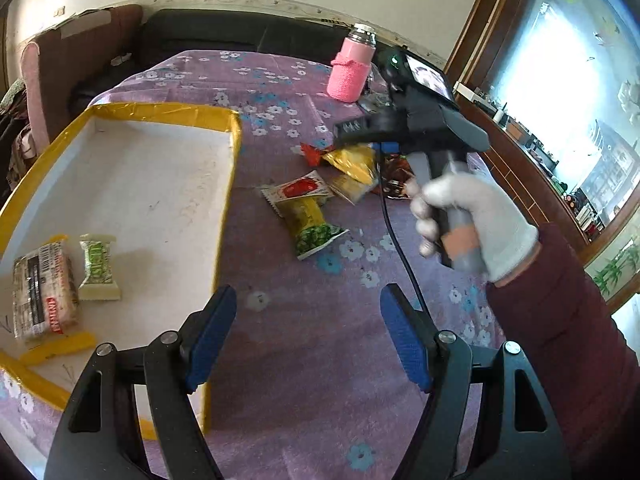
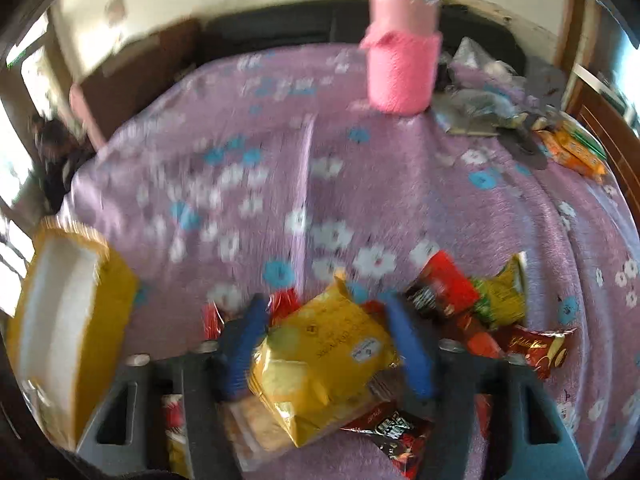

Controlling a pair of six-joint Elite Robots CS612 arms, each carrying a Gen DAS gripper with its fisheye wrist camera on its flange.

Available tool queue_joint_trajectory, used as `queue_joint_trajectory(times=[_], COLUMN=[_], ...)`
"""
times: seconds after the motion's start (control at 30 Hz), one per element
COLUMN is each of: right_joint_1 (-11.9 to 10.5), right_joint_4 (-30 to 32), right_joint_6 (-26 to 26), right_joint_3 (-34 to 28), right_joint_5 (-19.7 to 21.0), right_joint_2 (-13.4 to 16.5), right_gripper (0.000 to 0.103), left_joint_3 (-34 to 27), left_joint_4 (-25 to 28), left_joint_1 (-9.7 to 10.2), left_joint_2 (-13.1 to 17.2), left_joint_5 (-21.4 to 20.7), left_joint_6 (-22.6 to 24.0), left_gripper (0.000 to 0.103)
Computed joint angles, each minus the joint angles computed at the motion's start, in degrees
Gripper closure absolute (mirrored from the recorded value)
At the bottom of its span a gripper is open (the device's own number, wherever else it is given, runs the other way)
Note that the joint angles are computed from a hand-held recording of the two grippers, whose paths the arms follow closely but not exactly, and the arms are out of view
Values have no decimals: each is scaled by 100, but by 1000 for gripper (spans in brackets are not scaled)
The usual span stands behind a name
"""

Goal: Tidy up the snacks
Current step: 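Grasp the yellow cracker bag with the right gripper while the left grasps a green pea bag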

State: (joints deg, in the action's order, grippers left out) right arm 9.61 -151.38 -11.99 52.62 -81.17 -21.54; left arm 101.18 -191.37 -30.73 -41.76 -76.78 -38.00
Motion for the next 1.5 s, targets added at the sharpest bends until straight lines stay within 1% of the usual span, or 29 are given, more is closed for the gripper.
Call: queue_joint_trajectory(times=[0.03,0.1,0.13,0.23,0.27,0.3,0.33,0.37,0.43,0.5,0.53,0.6,0.63,0.73,0.77,0.8,0.83,0.9,0.97,1.0,1.07,1.1,1.17,1.23,1.27,1.3,1.33,1.4,1.5], right_joint_1=[-7,-66,-113,-301,-368,-434,-502,-593,-768,-894,-943,-967,-940,-803,-746,-695,-618,-509,-404,-366,-285,-282,-331,-377,-423,-461,-509,-586,-663], right_joint_4=[-121,-142,-109,103,34,-194,-426,-532,-549,-387,-182,99,194,177,157,-90,-299,-403,-336,-428,-560,-671,-732,-912,-982,-1022,-1112,-1247,-1231], right_joint_6=[-159,-581,-788,-1680,-1795,-1699,-1491,-1224,-784,-432,-304,-192,-117,32,82,173,237,223,126,55,-278,-357,-437,-426,-393,-368,-327,-225,-108], right_joint_3=[156,607,814,1453,1659,1842,1979,2073,2180,2242,2248,2263,2248,2194,2170,2192,2194,2142,2028,2022,2051,2094,2152,2210,2201,2186,2204,2201,2165], right_joint_5=[26,234,396,1049,1137,1138,1133,1226,1575,1907,2150,2498,2572,2478,2412,2273,2063,1790,1482,1343,940,887,989,943,984,1038,1109,1263,1551], right_joint_2=[-69,-326,-448,-841,-955,-1041,-1095,-1141,-1182,-1187,-1174,-1152,-1124,-1043,-1016,-1006,-1002,-980,-927,-913,-920,-927,-942,-949,-931,-910,-898,-865,-827], right_gripper=[44,44,44,46,46,42,40,38,33,32,32,32,32,32,30,27,27,27,25,26,34,38,59,58,58,58,58,58,58], left_joint_3=[16,38,31,-23,-49,-73,-93,-116,-163,-199,-220,-265,-283,-290,-277,-266,-253,-244,-260,-277,-321,-362,-473,-642,-724,-799,-882,-1071,-1286], left_joint_4=[-26,-73,-92,-85,-62,-37,-12,20,90,161,192,260,295,358,375,381,376,384,410,427,450,478,557,652,715,775,844,977,1215], left_joint_1=[9,36,49,64,56,46,36,22,-2,-35,-46,-69,-80,-104,-113,-117,-114,-100,-86,-81,-80,-81,-72,-46,-37,-21,6,101,181], left_joint_2=[1,11,25,69,82,92,101,110,126,138,146,161,164,149,133,123,114,106,106,108,121,135,179,263,305,343,383,479,583], left_joint_5=[15,6,-22,-138,-165,-192,-214,-232,-254,-268,-276,-274,-266,-217,-167,-133,-108,-63,-31,-17,19,37,49,26,54,79,51,-123,-165], left_joint_6=[-15,-80,-108,-119,-84,-44,-10,26,95,146,162,180,182,202,202,189,165,104,81,87,151,205,307,415,442,441,415,247,77], left_gripper=[29,29,29,29,29,29,29,29,29,29,29,29,29,29,29,29,29,29,29,29,29,29,29,29,34,44,48,50,50])
